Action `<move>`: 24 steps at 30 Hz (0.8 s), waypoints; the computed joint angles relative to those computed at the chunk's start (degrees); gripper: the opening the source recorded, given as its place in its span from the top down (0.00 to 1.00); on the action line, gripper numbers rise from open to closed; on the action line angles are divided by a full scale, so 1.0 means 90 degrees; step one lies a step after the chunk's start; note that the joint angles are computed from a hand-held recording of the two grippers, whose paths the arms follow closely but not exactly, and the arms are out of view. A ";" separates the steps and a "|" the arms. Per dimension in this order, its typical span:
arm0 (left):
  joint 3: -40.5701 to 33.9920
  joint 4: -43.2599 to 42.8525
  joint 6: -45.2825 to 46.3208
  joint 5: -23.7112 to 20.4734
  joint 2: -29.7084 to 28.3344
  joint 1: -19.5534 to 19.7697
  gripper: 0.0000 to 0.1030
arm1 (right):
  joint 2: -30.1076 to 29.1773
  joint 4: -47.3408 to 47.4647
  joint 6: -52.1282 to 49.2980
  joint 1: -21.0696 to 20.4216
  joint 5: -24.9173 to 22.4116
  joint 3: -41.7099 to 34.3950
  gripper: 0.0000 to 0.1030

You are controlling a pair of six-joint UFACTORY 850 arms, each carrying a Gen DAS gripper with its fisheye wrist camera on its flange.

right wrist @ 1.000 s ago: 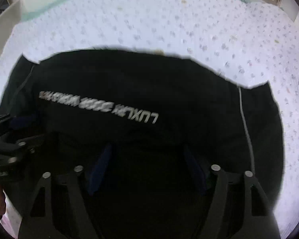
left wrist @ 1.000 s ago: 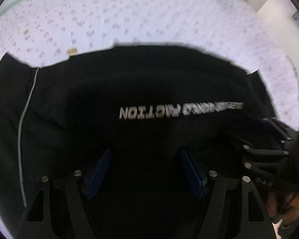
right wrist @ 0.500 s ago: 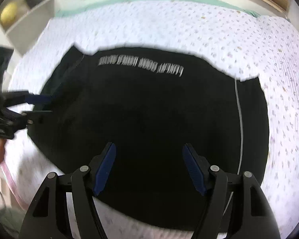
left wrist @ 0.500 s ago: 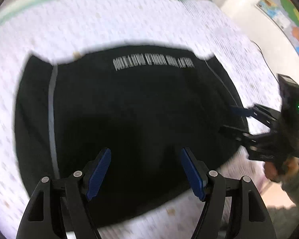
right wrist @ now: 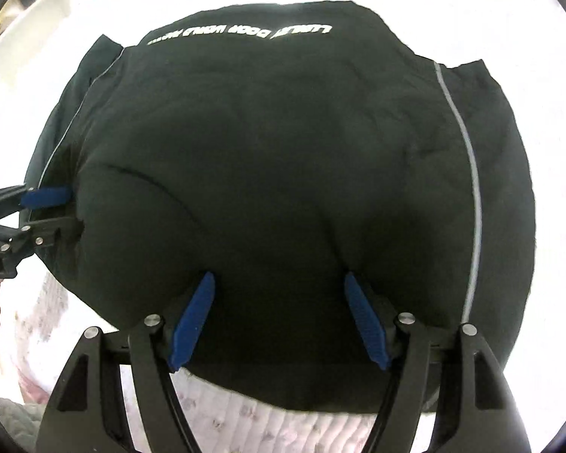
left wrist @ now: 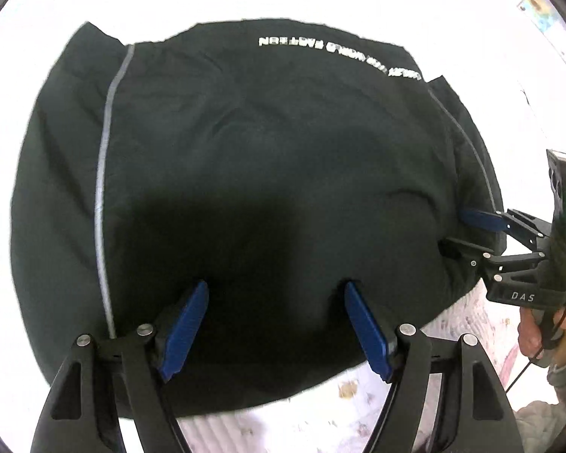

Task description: Fold large clothes

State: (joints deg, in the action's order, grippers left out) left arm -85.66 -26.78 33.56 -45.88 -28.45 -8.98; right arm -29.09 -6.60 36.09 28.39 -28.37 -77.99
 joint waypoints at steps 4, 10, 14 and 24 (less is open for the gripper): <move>0.0238 -0.0344 0.0150 0.0023 0.0341 0.0140 0.26 | 0.0371 -0.0297 0.0561 0.0008 0.0015 0.0271 0.29; 0.0057 -0.0284 0.0013 -0.0038 0.0401 0.0590 0.26 | 0.1039 -0.0780 0.1443 -0.0124 0.0173 0.0717 0.28; -0.0424 -0.0411 -0.0137 -0.0289 0.0181 0.0857 0.26 | 0.1760 -0.1211 0.1991 -0.0394 0.0140 0.1386 0.28; -0.1789 -0.0710 -0.0964 -0.0837 -0.0768 0.1496 0.26 | 0.1678 -0.1905 0.2706 -0.0881 -0.0036 0.1336 0.28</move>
